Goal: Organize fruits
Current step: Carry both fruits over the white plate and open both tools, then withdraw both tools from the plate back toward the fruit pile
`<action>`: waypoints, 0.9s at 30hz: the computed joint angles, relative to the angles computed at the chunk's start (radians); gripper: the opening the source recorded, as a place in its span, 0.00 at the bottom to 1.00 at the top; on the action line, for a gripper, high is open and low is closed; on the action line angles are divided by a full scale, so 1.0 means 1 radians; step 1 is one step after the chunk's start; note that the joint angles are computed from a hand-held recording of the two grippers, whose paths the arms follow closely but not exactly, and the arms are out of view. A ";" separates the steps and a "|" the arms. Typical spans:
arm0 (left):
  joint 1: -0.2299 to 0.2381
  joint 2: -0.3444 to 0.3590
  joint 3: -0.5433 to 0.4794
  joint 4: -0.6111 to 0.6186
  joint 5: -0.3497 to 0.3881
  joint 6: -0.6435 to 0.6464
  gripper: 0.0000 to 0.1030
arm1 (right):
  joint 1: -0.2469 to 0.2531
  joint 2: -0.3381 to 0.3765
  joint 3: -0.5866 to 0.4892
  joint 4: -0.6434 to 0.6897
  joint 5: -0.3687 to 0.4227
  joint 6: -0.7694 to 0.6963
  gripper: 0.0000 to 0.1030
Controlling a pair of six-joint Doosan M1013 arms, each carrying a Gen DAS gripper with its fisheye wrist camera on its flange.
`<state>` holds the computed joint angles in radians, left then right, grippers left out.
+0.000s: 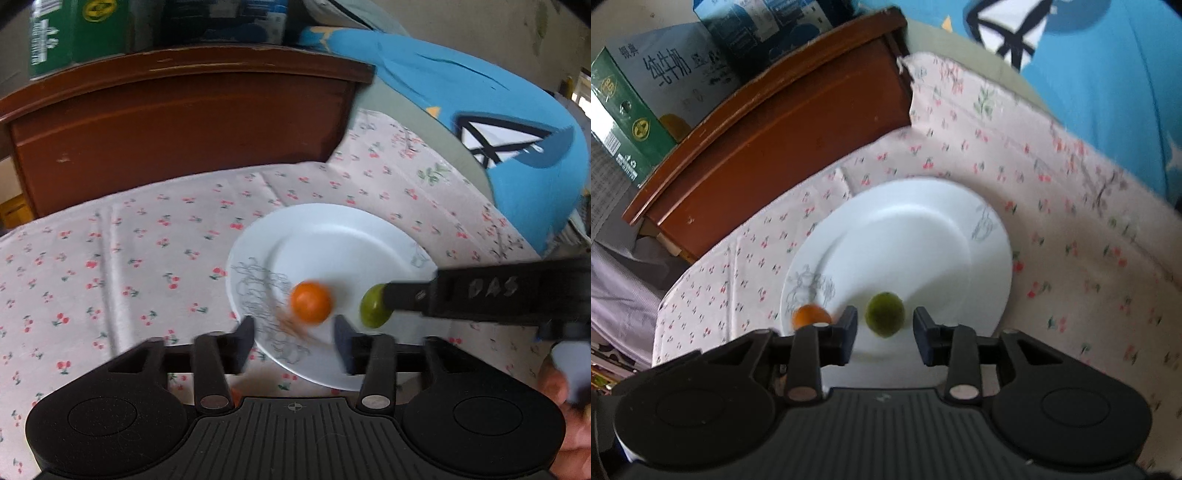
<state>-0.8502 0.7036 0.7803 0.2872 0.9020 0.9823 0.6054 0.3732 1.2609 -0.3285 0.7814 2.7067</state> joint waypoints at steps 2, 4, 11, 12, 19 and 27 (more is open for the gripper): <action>-0.002 -0.003 0.005 0.035 0.005 -0.024 0.57 | -0.002 -0.002 0.001 -0.047 0.013 0.045 0.39; -0.003 -0.001 0.002 0.058 0.024 -0.045 0.58 | -0.002 0.001 -0.002 -0.116 0.055 0.101 0.42; 0.001 0.014 -0.020 0.089 0.101 -0.083 0.66 | -0.010 0.015 -0.006 -0.234 0.176 0.194 0.58; 0.001 0.015 -0.021 0.088 0.109 -0.085 0.66 | -0.017 0.017 -0.006 -0.210 0.169 0.177 0.58; -0.003 0.016 -0.017 0.131 0.133 -0.107 0.76 | -0.047 0.023 0.000 -0.105 0.105 0.084 0.62; -0.012 0.020 -0.027 0.178 0.168 -0.134 0.78 | -0.036 0.028 -0.010 -0.095 0.095 0.034 0.66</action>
